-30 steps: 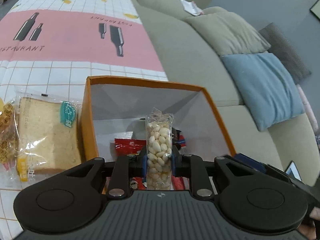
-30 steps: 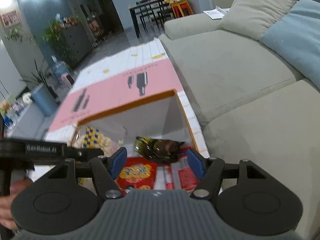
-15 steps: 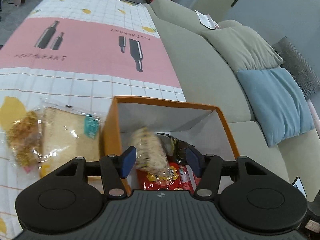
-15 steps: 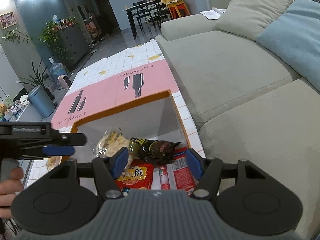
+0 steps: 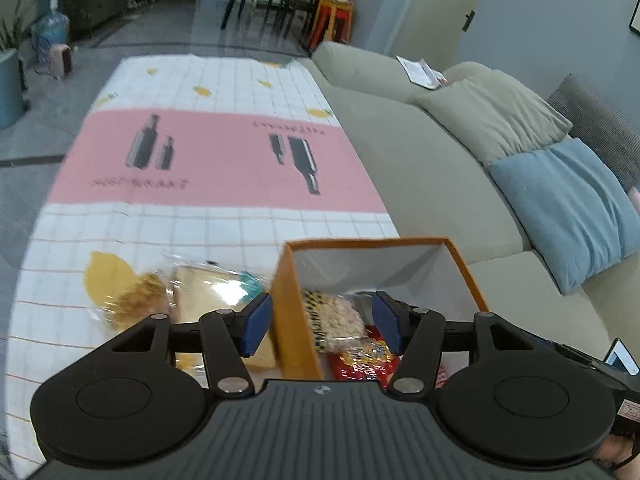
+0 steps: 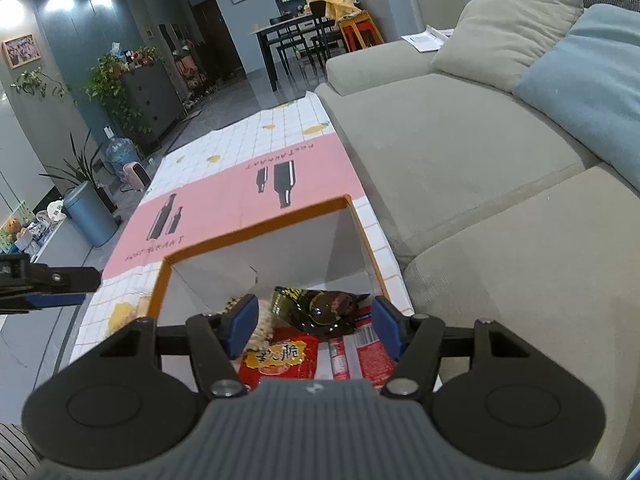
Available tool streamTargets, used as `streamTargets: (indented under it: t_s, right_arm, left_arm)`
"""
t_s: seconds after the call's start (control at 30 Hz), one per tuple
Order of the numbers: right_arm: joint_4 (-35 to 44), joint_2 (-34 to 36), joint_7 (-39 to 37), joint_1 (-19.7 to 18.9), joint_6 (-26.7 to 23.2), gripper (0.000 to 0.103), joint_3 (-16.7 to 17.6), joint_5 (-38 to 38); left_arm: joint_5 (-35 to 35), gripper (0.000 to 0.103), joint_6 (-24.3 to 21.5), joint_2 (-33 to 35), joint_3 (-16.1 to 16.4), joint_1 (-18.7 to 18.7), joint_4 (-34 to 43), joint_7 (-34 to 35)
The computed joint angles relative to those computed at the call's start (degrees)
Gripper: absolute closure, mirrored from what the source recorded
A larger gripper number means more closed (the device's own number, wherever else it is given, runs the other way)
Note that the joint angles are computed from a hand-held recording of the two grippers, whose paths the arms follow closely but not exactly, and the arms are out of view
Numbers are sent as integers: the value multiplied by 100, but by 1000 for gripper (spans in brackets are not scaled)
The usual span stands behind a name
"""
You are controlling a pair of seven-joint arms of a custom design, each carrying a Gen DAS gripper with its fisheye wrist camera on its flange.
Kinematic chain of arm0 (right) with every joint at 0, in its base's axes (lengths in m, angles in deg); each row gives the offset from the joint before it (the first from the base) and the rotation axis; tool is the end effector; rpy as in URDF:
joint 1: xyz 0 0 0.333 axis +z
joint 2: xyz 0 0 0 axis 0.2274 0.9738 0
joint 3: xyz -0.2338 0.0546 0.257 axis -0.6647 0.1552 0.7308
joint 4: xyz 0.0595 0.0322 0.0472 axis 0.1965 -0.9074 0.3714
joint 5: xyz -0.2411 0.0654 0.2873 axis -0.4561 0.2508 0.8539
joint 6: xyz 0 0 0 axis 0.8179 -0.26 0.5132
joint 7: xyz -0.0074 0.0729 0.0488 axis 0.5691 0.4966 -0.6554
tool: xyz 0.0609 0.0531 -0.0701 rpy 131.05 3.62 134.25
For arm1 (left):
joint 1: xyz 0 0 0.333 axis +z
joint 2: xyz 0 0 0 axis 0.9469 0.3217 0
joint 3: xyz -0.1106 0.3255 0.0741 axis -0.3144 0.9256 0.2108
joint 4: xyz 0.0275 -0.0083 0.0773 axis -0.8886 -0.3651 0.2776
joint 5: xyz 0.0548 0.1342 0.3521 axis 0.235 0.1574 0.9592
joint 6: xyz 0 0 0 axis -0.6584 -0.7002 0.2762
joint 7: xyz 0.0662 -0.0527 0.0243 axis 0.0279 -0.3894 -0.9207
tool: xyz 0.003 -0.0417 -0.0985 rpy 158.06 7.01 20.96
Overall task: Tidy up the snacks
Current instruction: 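Move both tools back to the bread and waffle bags on the table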
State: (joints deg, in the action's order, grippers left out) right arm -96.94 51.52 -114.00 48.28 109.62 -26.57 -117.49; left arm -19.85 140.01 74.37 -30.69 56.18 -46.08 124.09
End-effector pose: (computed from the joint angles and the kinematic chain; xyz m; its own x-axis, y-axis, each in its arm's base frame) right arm 0.4444 0.4321 0.4992 -0.0421 -0.9406 -0.3370 -0.6519 0.2814 -0.7041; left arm 0.4925 -0.2832 0.5776 -0.1559 -0.9497 0.2716 -0.7717 -0.0545 -0.6337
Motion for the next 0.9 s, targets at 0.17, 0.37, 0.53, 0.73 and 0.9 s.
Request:
streamTargets:
  t_s: [0.17,0.37,0.53,0.73,0.9]
  right_arm:
    - [51,-48,208,56,28,41,25,-240]
    - [239,-10,128,130,151,41,97,-291]
    - [530,130,39,248,315,41,98,-307]
    - [1096,479,-402,511,534,41,33,-134]
    - [1758,920,-1087,879,387,41,-51,338]
  left_arm:
    - [409,35,-134,-301,-1,137,-153,-327]
    - [453,35,-216,-687,44,305,-460,-413]
    - [631,35,-350,-932,40,512,-647,-551]
    - [793,35,-405,-1115,58,765,-860,-681]
    - [811,35,-377,-1187,167,903,-1050,-673]
